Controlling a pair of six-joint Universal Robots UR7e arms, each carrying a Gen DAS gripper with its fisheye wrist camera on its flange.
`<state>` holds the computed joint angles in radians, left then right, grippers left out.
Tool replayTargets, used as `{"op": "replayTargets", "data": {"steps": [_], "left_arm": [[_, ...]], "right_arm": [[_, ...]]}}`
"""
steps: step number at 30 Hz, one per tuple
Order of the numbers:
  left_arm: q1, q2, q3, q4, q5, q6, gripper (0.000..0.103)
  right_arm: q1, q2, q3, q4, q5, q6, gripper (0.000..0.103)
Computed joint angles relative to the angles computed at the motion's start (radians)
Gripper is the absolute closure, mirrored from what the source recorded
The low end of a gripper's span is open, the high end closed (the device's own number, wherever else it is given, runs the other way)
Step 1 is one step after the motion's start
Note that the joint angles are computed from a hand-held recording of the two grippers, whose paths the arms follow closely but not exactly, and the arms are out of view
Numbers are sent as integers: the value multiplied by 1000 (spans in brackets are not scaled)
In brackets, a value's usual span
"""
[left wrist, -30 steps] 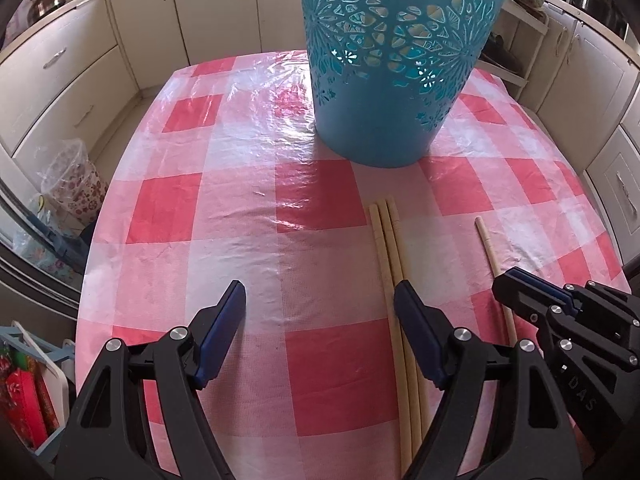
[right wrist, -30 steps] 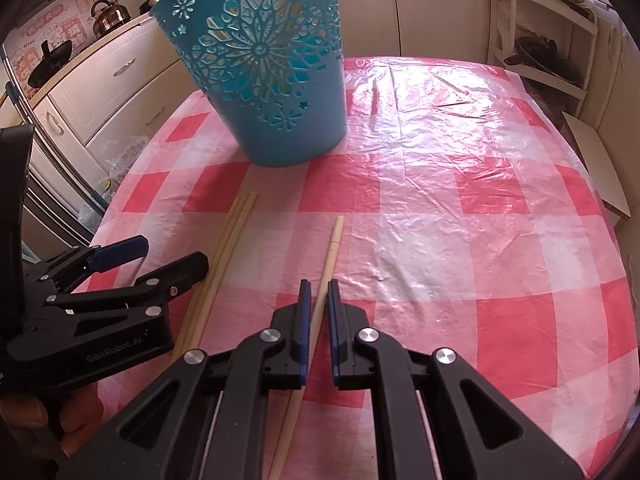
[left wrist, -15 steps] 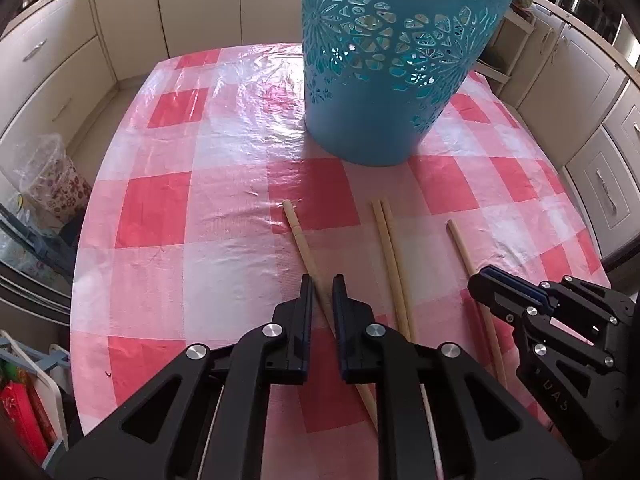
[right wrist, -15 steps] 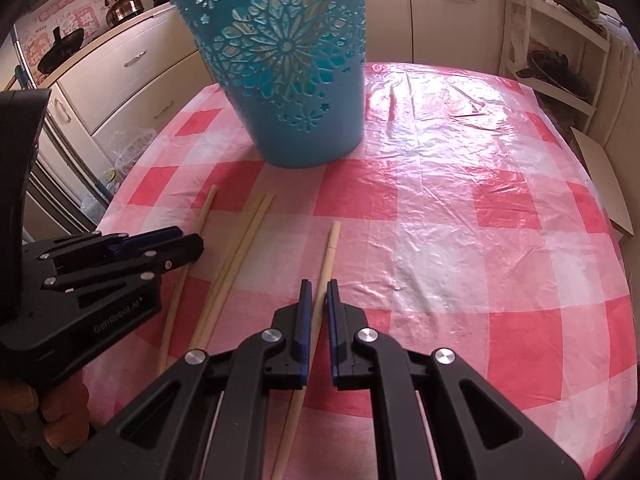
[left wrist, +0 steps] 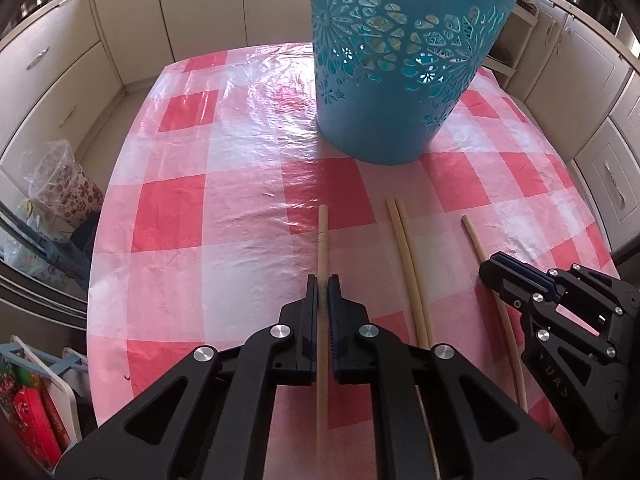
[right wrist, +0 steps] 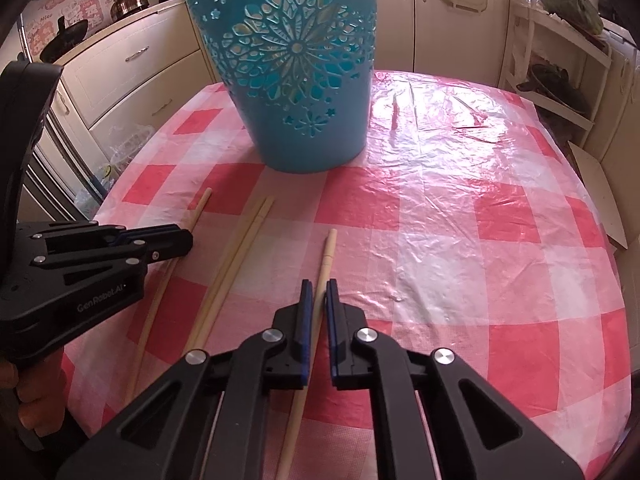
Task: Organize utensils
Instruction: 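Lift the stick with the left tool and release it into the basket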
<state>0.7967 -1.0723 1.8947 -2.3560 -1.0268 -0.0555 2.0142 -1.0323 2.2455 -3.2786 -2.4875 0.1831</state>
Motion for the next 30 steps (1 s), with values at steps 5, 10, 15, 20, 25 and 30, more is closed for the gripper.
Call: {"op": "replayTargets", "data": {"steps": [5,10,15,20,25,30], "left_arm": [[-7,-89,26,-93,-70,34,98],[-31,-144,-14,-229,-159,78,98],[-57,-95,-112,-390,-199,133,98],[-78,24,-219,-575,-201,179,98],[-81,179,-356,-665,-174,194,98],[-68,289,-437,-696,-145,186,98]], "right_arm": [[4,11,1,-22,-11,-5,95],[-5,-3,13,-37,17,16,96],[-9,-6,17,-47,27,23,96],[-11,-7,20,-58,32,23,96],[-11,0,23,-82,32,18,96],[-9,10,19,-97,23,5,96]]}}
